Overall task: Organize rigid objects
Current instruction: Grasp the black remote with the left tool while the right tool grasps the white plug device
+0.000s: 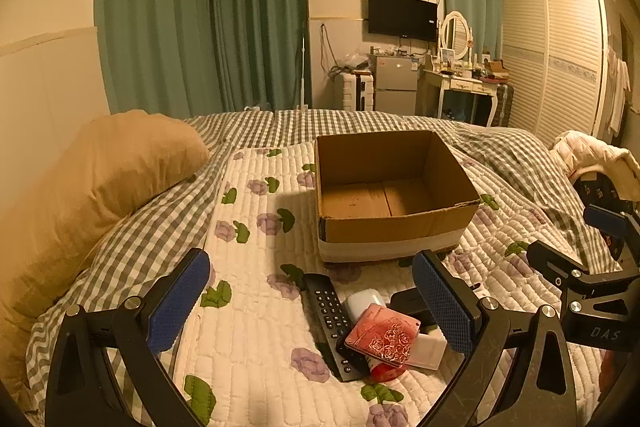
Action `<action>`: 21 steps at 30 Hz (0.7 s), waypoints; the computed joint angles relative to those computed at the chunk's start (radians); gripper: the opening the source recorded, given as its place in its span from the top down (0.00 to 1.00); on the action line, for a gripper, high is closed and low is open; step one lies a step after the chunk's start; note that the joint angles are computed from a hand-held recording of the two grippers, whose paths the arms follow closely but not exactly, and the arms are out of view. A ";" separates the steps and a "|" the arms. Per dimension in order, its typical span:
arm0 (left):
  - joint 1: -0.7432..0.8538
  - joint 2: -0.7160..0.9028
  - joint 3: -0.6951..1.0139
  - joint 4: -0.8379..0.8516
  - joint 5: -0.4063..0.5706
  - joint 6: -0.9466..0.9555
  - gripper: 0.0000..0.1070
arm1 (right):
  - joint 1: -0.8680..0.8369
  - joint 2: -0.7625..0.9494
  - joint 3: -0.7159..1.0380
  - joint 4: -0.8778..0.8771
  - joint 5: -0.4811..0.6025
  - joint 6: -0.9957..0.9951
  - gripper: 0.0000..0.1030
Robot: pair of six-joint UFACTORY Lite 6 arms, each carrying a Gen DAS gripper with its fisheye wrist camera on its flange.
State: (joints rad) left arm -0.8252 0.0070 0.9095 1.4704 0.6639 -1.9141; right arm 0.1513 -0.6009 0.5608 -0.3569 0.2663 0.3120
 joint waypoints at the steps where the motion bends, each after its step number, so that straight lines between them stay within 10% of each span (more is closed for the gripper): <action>1: 0.001 0.009 0.010 -0.009 0.001 0.012 0.04 | -0.002 0.012 0.013 0.021 0.007 -0.025 0.00; 21: 0.238 0.717 0.541 -0.613 -0.171 0.682 0.23 | -0.143 0.611 0.236 0.420 0.019 -0.502 0.17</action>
